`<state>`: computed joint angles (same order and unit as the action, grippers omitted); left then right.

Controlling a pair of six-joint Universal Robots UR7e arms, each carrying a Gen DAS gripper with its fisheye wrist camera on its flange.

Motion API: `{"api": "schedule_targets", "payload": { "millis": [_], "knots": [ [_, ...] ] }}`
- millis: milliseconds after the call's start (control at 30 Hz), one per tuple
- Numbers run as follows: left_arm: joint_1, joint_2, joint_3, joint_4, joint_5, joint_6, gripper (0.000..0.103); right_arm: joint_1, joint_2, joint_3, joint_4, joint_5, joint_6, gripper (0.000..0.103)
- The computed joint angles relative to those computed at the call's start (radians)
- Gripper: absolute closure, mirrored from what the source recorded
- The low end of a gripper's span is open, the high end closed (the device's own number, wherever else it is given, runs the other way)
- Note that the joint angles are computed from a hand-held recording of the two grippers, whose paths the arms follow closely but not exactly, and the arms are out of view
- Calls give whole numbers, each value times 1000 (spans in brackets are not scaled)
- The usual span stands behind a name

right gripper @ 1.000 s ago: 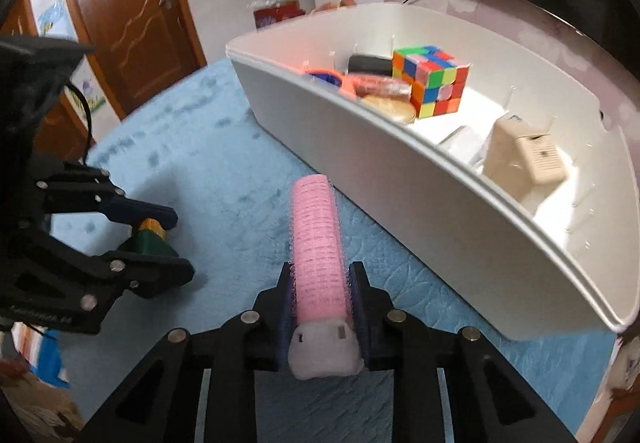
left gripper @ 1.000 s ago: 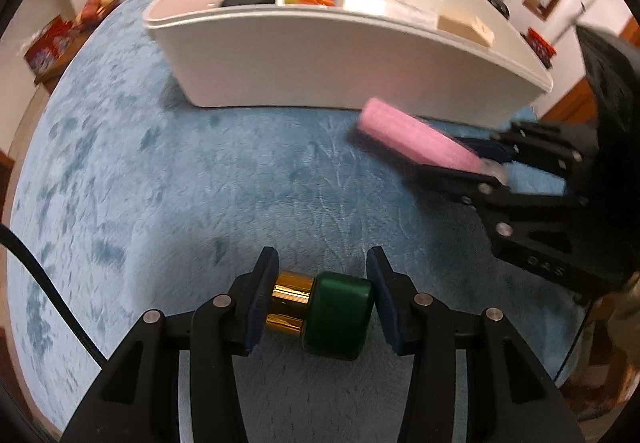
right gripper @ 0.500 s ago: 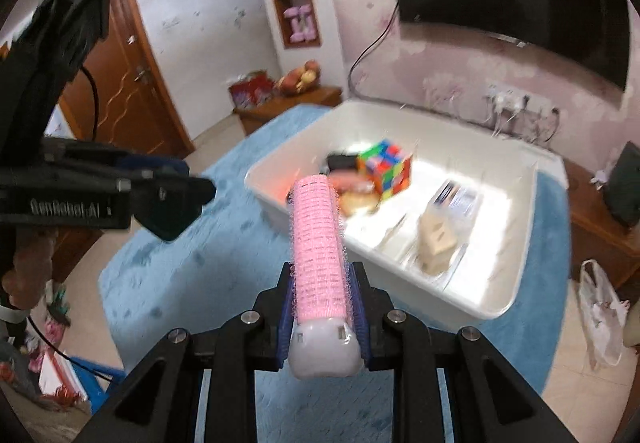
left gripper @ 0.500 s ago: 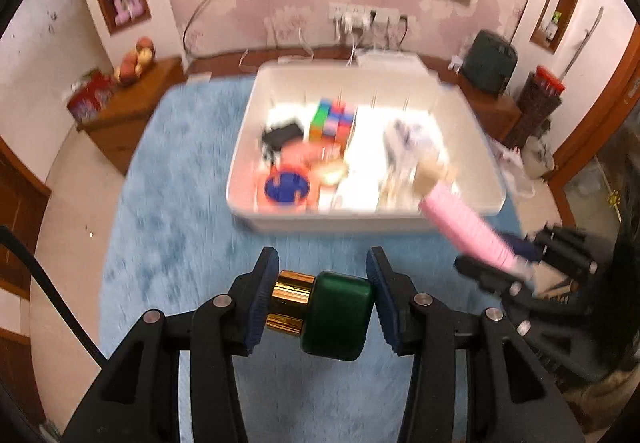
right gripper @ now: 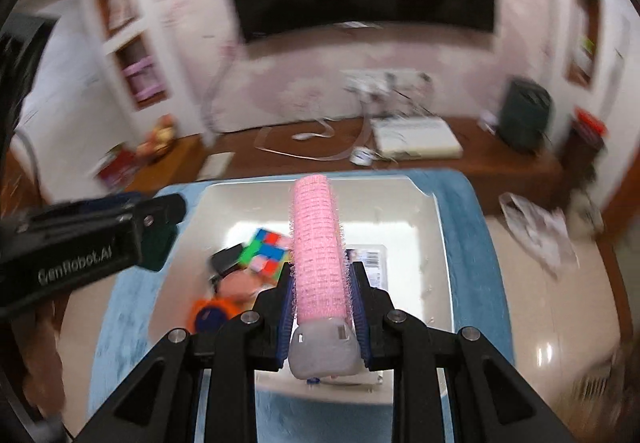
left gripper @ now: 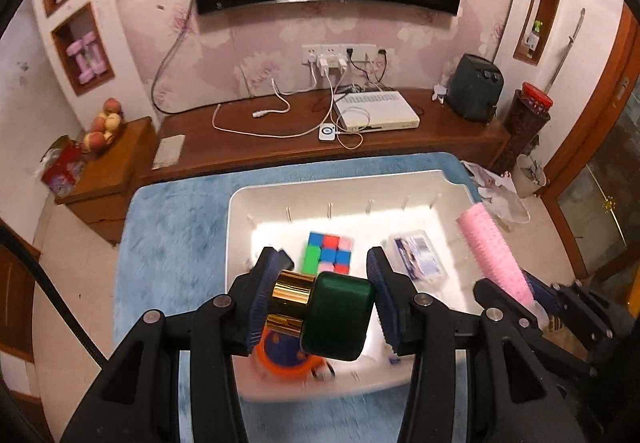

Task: Organize rigid objects
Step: 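Carry the jar and hair rollers into the white tray and open both tools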

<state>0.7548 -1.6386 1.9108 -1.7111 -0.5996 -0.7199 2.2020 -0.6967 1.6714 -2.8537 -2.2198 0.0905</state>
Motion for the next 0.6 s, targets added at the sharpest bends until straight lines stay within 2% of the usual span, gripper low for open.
{"api": "schedule_targets", "payload": {
  "millis": [67,233,367,600],
  "knots": [
    [56,39,-9,-88,-15,103,54,-11,37,-35,47,-24,103,77],
    [154,132,-34,-202,-56,245,54,-18,93,-59,94,-69,205,77],
    [199,198,-45,-260,-81,306,54,-15,110,-61,139,-85,241,77],
    [232,248,-59,-266,-93,318,53,4,113,-55,201,-98,251,75]
  ]
}}
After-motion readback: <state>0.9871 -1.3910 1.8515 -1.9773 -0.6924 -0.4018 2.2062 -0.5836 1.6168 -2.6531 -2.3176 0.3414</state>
